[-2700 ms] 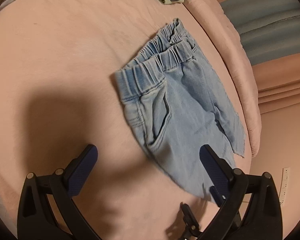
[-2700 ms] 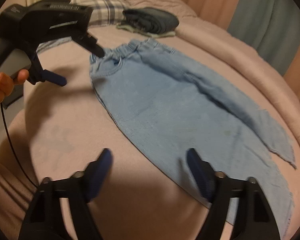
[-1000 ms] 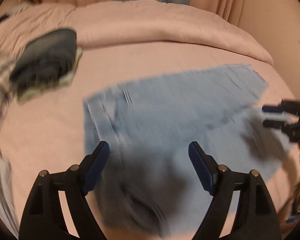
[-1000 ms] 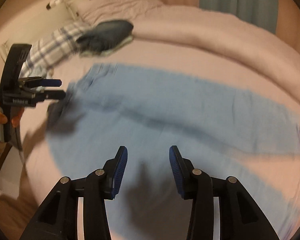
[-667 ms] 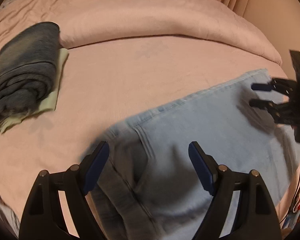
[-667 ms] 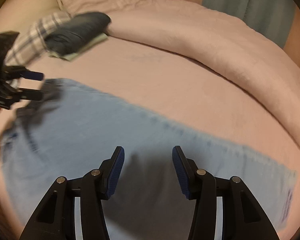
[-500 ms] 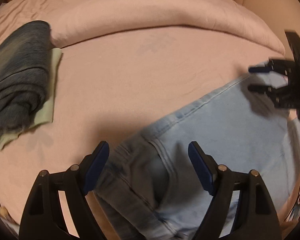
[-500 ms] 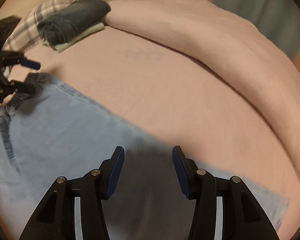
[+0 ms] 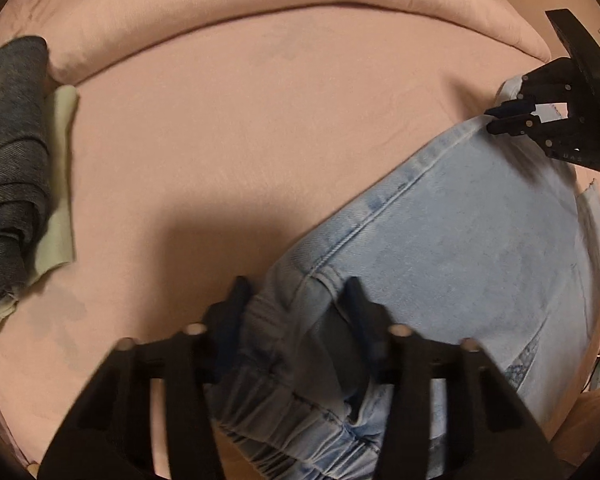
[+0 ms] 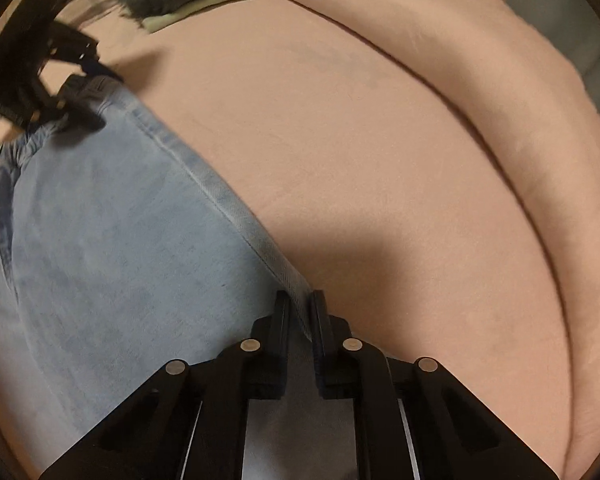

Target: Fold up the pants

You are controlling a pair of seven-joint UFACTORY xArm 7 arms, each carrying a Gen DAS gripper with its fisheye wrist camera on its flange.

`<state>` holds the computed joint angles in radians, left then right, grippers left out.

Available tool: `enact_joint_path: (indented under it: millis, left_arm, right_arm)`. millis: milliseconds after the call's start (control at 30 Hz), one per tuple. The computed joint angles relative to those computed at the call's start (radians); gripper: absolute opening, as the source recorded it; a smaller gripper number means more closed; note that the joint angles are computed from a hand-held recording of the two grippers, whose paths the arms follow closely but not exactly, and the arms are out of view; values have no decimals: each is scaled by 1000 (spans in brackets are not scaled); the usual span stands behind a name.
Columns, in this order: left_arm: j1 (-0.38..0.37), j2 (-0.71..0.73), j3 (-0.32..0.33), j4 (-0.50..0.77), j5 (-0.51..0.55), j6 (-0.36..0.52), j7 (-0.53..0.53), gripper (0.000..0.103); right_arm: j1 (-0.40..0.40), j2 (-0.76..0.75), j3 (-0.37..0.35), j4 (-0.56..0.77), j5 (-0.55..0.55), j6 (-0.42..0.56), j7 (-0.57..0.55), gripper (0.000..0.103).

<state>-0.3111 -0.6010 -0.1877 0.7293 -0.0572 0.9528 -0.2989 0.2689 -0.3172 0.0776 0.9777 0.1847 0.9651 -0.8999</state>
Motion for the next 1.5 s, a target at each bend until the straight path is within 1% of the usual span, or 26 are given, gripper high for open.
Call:
enact_joint_path:
  millis: [33, 67, 133, 200, 267, 333, 367, 400, 433, 467, 500, 567, 600, 667, 700, 733, 767, 867, 933, 1033, 1133, 1200, 1300, 1333, 1367, 1500]
  left_arm:
    - [15, -8, -20, 2, 29, 1, -23, 13]
    - [27, -20, -30, 0, 46, -1, -46, 14]
    - [10, -35, -3, -19, 9, -15, -45, 14]
    - [7, -30, -9, -30, 7, -15, -49, 18]
    - [7, -11, -13, -18, 21, -6, -44, 22]
    - [6, 26, -5, 12, 8, -13, -43, 31]
    - [3, 26, 8, 11, -6, -13, -38, 35]
    - [1, 29, 19, 11, -22, -7, -36, 46]
    - [7, 31, 21, 9, -24, -2, -41, 62]
    - [14, 39, 25, 8, -23, 0, -42, 68]
    - [15, 45, 34, 5, -32, 5, -35, 74]
    - [8, 41, 49, -10, -66, -6, -23, 74]
    - [13, 32, 59, -15, -66, -1, -9, 74]
    - [23, 34, 31, -13, -36, 13, -18, 64]
    - [24, 21, 28, -22, -23, 22, -10, 49]
    - [18, 7, 27, -32, -23, 24, -2, 36]
    - [12, 5, 17, -31, -28, 18, -9, 30]
    - [30, 27, -84, 22, 85, 51, -93, 26]
    - [36, 26, -150, 59, 173, 85, -166, 25]
    - [24, -27, -207, 92, 262, 108, -260, 25]
    - [-2, -104, -244, 132, 310, 170, -293, 24]
    - [-13, -127, -308, 174, 350, 231, -301, 21]
    - [-59, -191, -389, 209, 377, 316, -292, 19]
    - [-62, -199, -418, 226, 381, 337, -293, 19]
    - [-68, -208, -450, 239, 384, 359, -291, 18]
    - [-137, -278, -513, 227, 337, 428, -252, 16]
  right_arm:
    - [0, -17, 5, -11, -9, -15, 0, 8]
    - [1, -31, 8, -19, -10, -34, 6, 7]
    - [2, -39, 12, -20, -13, -58, 28, 7]
    - [-1, -28, 16, -20, -25, -40, 55, 7]
    - [-3, -19, 39, -45, -81, -57, 79, 7]
    - [8, -22, 33, -48, -78, -64, 72, 9]
    - [13, -16, 20, -30, -58, -39, 64, 13]
    - [13, -9, 7, -10, -41, -17, 55, 17]
    - [10, -2, 2, 6, -35, -5, 52, 31]
    - [2, 5, 2, 13, -44, -5, 55, 41]
    - [-7, 15, 0, 21, -52, -2, 59, 43]
    - [-19, 49, 5, 43, -64, 44, 88, 43]
    - [-22, 53, 0, 38, -56, 48, 83, 43]
    - [-26, 49, -7, 25, -26, 39, 82, 43]
    - [-29, 43, -9, 20, -14, 42, 91, 43]
    - [-29, 23, -6, -1, -11, 32, 94, 36]
    - [-27, 11, -8, -16, -10, 23, 78, 19]
    - [-17, -98, 9, -124, -37, -68, 65, 9]
    - [-13, -161, 2, -164, -33, -101, 86, 8]
    - [-12, -297, -3, -228, -50, -155, 105, 7]
    - [-4, -473, -9, -285, -81, -163, 115, 7]
    - [13, -536, -42, -292, -88, -165, 86, 7]
    - [38, -701, 21, -335, -91, -149, 130, 7]
    - [64, -784, 9, -358, -116, -112, 133, 7]
    - [50, -826, 2, -379, -103, -105, 108, 7]
    - [94, -1023, -14, -406, -113, 78, 95, 7]
